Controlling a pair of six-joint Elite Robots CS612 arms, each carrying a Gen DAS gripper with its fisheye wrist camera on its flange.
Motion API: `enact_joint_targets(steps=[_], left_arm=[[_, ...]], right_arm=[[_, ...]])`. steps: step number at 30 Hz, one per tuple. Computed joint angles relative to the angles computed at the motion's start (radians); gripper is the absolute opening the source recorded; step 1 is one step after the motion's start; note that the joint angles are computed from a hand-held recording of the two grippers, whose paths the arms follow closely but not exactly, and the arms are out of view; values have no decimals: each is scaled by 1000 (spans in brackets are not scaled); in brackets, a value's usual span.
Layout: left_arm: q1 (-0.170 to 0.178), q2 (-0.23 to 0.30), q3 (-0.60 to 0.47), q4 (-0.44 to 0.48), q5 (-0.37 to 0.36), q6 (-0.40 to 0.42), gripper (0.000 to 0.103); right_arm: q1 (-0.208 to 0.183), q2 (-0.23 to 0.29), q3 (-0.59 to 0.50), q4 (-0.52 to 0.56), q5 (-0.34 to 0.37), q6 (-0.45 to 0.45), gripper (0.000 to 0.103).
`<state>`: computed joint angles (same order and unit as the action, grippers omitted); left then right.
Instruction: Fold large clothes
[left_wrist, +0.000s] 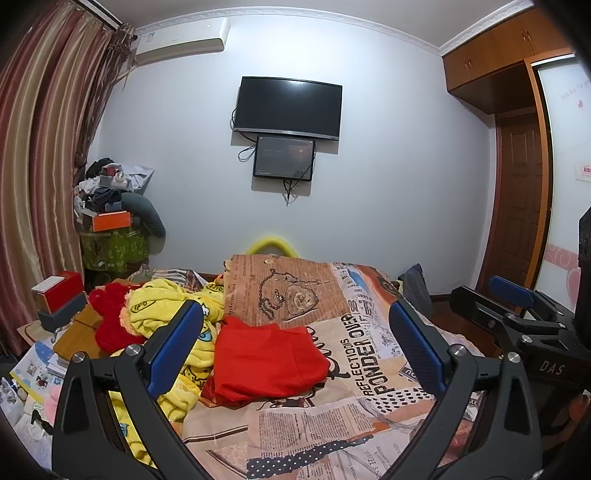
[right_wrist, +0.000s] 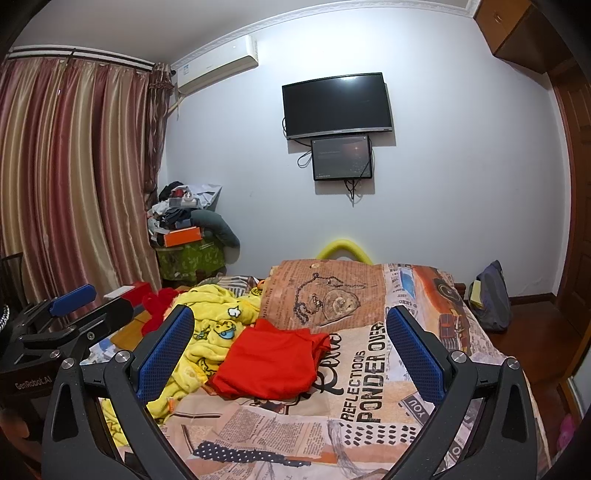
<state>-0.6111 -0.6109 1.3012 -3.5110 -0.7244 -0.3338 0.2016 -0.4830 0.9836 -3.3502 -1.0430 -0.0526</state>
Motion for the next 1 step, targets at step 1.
enact_joint_targets(steps=[1], left_arm=[[0, 0, -1, 2, 2, 0, 101]], right_arm=[[0, 0, 1, -2, -2, 0, 103]])
